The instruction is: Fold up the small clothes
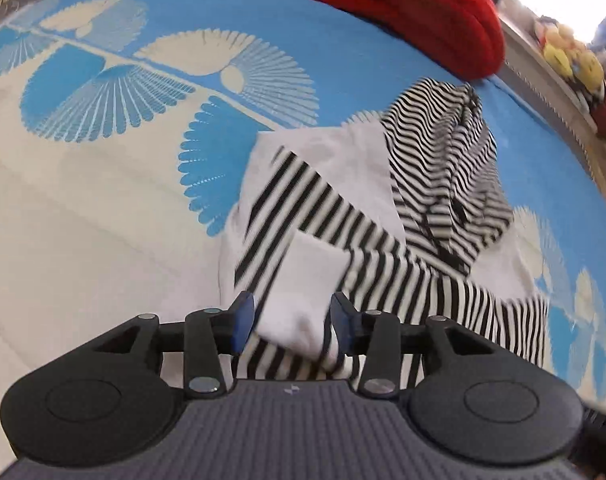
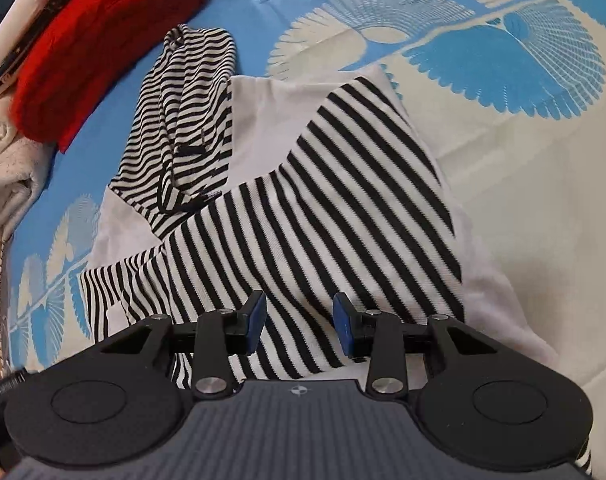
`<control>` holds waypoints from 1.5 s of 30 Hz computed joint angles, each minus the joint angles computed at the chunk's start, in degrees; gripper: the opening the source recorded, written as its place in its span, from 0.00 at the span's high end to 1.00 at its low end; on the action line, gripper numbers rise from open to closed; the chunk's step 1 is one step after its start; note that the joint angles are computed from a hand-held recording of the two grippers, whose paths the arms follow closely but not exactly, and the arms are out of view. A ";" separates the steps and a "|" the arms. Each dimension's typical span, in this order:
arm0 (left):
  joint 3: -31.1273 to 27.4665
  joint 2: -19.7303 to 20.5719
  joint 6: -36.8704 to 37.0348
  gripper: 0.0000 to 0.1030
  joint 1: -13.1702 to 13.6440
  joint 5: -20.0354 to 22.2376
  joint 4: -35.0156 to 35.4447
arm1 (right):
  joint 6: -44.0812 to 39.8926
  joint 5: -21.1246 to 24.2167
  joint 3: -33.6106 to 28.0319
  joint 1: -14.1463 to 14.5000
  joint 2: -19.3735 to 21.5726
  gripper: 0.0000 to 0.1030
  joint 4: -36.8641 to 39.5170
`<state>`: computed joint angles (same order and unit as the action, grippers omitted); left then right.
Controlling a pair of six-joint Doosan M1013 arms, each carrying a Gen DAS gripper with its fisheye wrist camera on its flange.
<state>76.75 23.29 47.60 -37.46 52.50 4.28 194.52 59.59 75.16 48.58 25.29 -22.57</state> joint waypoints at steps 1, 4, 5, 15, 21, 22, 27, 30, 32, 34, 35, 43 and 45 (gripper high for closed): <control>-0.38 0.57 1.33 0.54 0.71 -0.01 -1.55 | -0.30 0.04 -0.11 -0.04 0.22 0.63 0.54; -0.61 1.73 3.55 0.55 1.89 0.39 -4.33 | -0.52 0.25 -0.17 -0.18 0.62 0.63 2.10; -0.68 2.13 3.87 0.55 2.26 1.16 -5.44 | -0.51 0.49 -0.23 -0.24 0.73 0.63 2.45; -0.90 4.09 5.05 0.57 2.37 3.16 -7.94 | -0.27 -0.61 -0.40 -0.73 1.10 0.62 2.92; -0.92 3.37 3.77 0.96 1.32 3.07 -3.95 | 0.50 -0.48 -0.01 -1.02 0.99 0.62 3.72; -0.54 2.64 3.07 0.96 1.12 2.07 -2.99 | 0.77 -0.42 0.09 -1.03 0.92 0.62 3.63; 0.88 -0.21 -2.48 0.97 -1.04 2.08 6.01 | 2.29 0.38 0.67 -0.88 0.51 0.62 2.78; 0.37 0.65 -5.25 0.96 -0.95 6.81 6.20 | 4.74 2.34 1.18 -0.94 0.42 0.60 3.22; 0.21 1.00 -7.11 0.96 -1.17 7.62 8.96 | 6.17 5.08 1.37 -1.20 0.67 0.58 4.87; 1.14 0.04 -5.75 0.92 -1.64 2.99 11.44 | 8.48 6.51 1.82 -1.32 0.68 0.58 5.73; 1.52 -0.30 -2.94 0.86 -1.86 0.25 11.31 | 9.27 5.89 2.26 -1.35 0.42 0.58 5.66; -0.99 4.29 5.95 0.85 0.84 7.64 -5.80 | 7.09 6.16 1.63 -1.27 0.61 0.58 4.83; -1.22 4.21 6.43 0.83 0.77 7.27 -4.82 | 8.22 6.56 1.99 -1.36 0.35 0.58 4.92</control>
